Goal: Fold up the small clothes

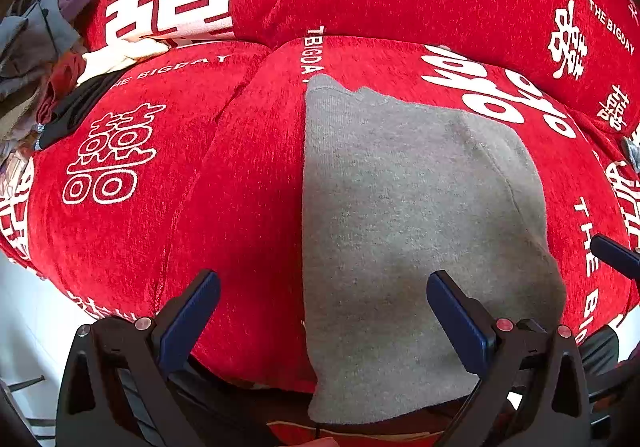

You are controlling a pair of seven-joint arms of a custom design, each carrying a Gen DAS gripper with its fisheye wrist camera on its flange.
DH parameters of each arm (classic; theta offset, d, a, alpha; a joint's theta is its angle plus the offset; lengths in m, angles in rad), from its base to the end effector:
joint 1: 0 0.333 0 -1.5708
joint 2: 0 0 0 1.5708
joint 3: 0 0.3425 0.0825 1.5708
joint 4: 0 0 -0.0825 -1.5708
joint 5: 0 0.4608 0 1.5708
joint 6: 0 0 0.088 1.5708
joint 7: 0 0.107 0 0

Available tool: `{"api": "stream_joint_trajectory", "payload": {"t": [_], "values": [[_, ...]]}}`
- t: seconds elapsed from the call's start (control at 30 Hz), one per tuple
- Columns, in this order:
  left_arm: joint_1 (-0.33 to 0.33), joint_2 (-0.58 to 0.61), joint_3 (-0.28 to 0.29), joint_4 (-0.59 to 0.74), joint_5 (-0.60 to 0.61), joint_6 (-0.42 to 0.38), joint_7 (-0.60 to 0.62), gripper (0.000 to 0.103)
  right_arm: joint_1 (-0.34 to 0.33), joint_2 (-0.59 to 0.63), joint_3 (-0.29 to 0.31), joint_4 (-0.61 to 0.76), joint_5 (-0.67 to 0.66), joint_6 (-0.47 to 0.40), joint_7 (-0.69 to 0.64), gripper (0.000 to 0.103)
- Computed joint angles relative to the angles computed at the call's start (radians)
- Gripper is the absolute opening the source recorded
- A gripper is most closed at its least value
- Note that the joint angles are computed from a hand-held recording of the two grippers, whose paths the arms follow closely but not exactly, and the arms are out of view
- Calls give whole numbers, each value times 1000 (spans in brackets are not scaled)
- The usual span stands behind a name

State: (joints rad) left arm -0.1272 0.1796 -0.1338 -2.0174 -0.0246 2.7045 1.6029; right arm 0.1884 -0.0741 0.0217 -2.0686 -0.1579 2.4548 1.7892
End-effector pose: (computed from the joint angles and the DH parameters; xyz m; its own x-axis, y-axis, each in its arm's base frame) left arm 0.6704 -0.1749 0.4023 -0.2691 -0.9627 0.0281 -0.8444 0.2217 -0.4876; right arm 0.6232 0.1332 0.5096 0.0792 -0.9957 0.0472 -0.8851 -0.0920 -0.4563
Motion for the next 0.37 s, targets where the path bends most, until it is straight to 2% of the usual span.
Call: {"api": "stream_joint_trajectory", "payload": {"t": [0.37], "values": [[1,4,-1,4,-14,-16,2,103,0,-1,0,-5,6,1,-7,103]]}}
